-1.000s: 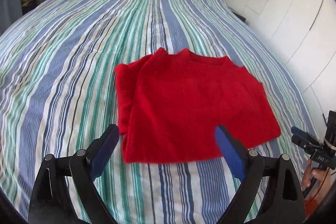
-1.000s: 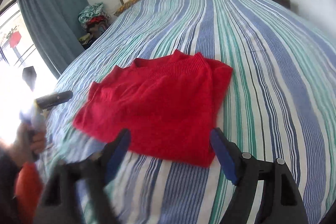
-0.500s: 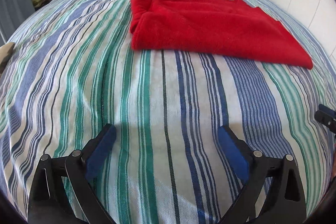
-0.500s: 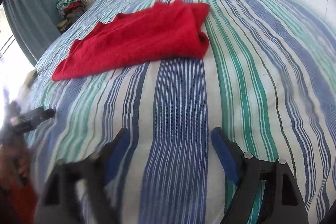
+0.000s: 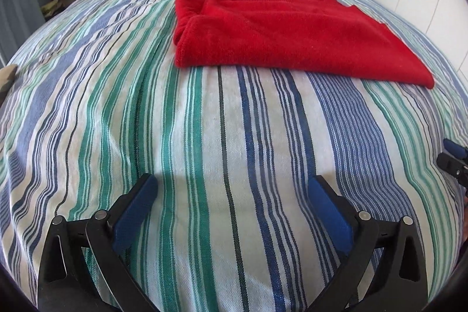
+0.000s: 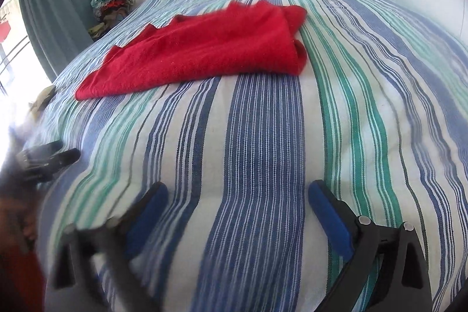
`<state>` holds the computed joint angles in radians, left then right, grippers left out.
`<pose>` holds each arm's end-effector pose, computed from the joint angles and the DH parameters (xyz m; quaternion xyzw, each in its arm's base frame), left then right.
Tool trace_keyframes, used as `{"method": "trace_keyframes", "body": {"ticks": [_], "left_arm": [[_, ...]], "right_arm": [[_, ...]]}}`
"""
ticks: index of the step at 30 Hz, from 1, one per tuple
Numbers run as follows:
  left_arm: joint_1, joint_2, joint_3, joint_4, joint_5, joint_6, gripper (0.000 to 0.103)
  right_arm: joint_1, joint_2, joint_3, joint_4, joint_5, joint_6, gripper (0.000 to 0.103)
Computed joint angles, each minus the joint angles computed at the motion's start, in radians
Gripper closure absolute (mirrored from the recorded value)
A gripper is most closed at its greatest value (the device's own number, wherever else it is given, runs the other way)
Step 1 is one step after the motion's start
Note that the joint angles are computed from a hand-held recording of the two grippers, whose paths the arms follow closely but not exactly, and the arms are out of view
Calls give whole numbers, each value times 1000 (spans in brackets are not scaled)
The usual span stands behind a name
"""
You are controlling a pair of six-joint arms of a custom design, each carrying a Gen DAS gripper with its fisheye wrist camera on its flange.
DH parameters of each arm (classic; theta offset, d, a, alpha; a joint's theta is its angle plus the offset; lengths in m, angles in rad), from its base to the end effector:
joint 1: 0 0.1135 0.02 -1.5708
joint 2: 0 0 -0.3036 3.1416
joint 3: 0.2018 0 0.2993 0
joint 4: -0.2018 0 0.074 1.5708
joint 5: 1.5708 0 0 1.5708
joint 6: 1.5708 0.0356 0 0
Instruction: Fold small clothes
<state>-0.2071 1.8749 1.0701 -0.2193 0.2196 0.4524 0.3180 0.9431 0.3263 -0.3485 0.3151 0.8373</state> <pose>0.4035 -0.0927 0.1405 0.3379 0.8959 -0.0719 0.2792 0.1716 0.0449 0.1499 0.2872 0.8991 0.0353 0.3285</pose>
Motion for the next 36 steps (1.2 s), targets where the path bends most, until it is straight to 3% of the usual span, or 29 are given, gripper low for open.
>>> {"method": "trace_keyframes", "body": {"ticks": [15,18,21,25,30,31,32,33,36], "left_arm": [[3,3,15,-31,9,5,1],[23,0,47,-112,44,22,1],[39,-4,32,-103,77,55,1],[29,-4,9,-57,61,55,0],[39,-4,9,-57,86,61,0],[39,-4,9,-56,85,61,1],[39,-5,9,-56,84,61,0],[40,-5,9,-57,84,62,0],[37,-6,8,-53,82,60,0]], "right_arm": [[4,28,25,-22,-5,-6,4],[-117,-4,75,-86,-146,-95,4],[-383,-59,118,-70,-303,-229,4],[-724,187,246,42,-551,-312,4],[-807,513,350,222,-665,-253,26],[-806,554,353,264,-685,-227,43],[-801,581,352,298,-693,-207,80],[-796,595,354,309,-694,-188,95],[-756,532,370,252,-625,-110,94]]}}
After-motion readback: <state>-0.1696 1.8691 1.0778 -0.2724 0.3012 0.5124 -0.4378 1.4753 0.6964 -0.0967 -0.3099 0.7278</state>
